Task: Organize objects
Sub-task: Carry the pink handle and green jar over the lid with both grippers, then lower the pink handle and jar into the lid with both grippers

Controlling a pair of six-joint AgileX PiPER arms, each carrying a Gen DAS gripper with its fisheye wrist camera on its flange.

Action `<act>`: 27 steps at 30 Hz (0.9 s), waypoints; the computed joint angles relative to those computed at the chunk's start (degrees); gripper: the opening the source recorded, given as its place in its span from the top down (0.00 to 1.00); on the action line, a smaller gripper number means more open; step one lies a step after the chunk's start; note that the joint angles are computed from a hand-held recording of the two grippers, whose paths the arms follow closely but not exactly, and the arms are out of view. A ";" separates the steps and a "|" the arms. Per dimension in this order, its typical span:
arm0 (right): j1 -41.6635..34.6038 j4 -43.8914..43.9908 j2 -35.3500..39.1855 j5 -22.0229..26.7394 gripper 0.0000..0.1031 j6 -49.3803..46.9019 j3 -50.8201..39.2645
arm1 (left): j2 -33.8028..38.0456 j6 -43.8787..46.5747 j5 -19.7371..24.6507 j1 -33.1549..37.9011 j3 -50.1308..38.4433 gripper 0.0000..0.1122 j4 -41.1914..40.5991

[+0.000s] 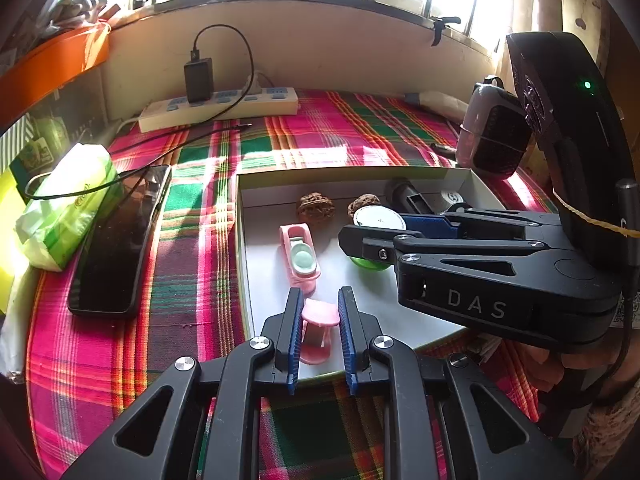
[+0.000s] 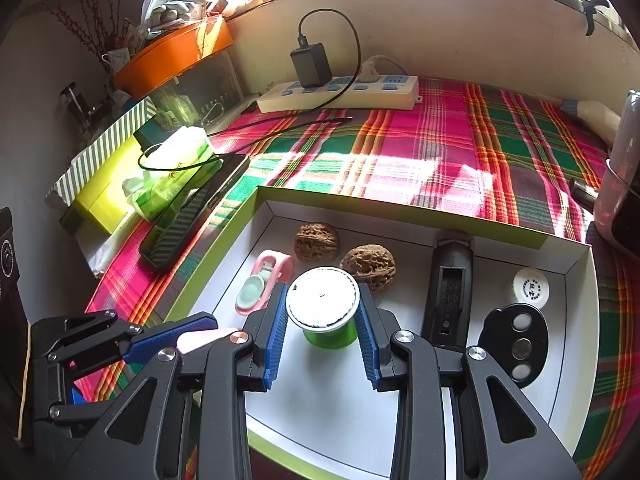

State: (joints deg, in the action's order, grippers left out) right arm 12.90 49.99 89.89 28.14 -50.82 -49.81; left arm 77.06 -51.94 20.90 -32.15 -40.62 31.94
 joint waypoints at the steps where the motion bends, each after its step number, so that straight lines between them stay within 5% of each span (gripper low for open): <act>1: 0.03 -0.01 0.40 0.26 0.67 -0.14 -0.31 | 0.30 0.09 0.04 0.09 -0.03 0.86 -0.03; 27: 1.03 -0.18 3.26 -0.63 0.66 0.10 -2.33 | 1.98 0.12 -0.98 0.99 -0.53 0.86 0.93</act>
State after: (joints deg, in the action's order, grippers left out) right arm 13.93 49.81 93.15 27.51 -50.72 -52.14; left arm 79.03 -51.82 19.92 -31.15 -41.15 32.87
